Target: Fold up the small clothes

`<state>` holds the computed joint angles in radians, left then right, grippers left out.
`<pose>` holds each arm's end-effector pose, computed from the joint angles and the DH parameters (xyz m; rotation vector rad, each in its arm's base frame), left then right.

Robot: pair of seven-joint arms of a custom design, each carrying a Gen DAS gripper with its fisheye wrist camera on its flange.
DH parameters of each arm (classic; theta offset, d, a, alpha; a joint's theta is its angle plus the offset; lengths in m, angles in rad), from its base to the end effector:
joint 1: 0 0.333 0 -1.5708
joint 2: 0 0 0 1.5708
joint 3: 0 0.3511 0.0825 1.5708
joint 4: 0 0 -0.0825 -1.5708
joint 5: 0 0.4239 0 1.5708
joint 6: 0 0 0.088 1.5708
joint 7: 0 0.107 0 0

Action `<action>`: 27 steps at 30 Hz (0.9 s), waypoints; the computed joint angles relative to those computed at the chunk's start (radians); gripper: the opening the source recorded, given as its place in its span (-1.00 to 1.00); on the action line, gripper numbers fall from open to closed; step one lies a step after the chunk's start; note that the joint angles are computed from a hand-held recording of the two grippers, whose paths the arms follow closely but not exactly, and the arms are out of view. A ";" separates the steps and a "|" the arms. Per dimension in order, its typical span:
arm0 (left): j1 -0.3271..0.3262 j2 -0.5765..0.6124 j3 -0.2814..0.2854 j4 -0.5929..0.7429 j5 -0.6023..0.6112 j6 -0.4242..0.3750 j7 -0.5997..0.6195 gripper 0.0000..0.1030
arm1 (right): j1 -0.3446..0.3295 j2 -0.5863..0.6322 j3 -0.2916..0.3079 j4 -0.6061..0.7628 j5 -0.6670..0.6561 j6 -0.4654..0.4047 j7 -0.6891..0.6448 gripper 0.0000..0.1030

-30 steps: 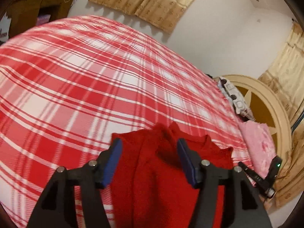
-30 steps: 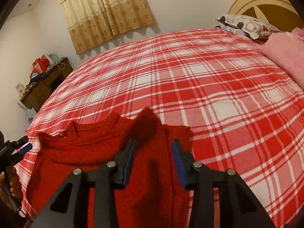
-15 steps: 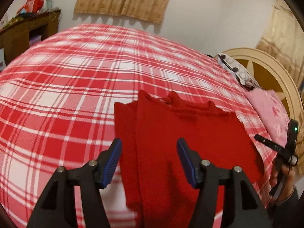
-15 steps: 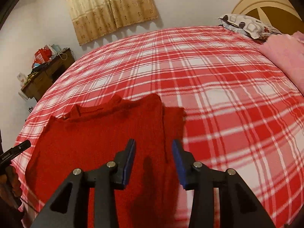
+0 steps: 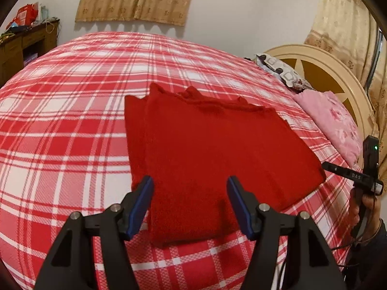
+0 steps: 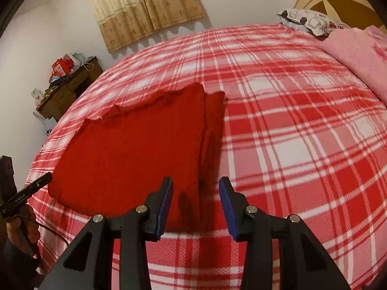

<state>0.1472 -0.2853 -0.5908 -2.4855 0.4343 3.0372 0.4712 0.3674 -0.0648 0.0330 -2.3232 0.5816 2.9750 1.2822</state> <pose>0.4451 -0.2605 0.4678 -1.9984 1.6432 -1.0045 0.5387 0.1870 0.4518 -1.8319 1.5756 -0.3055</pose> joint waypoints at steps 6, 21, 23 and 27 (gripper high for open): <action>-0.038 -0.012 0.025 -0.042 -0.056 0.047 -0.002 0.07 | 0.016 -0.005 0.003 -0.012 0.062 -0.016 -0.076 -0.25; -0.064 -0.027 0.022 -0.099 -0.279 0.109 0.150 -0.88 | 0.054 -0.034 -0.004 -0.049 0.082 0.025 -0.126 -0.89; -0.073 -0.035 0.026 -0.111 -0.309 0.110 0.172 -0.88 | 0.053 -0.047 -0.002 -0.069 0.037 0.031 -0.093 -0.90; -0.086 -0.026 0.027 -0.127 -0.356 0.096 0.202 -0.88 | 0.039 -0.026 -0.010 -0.077 -0.046 0.010 -0.011 -0.90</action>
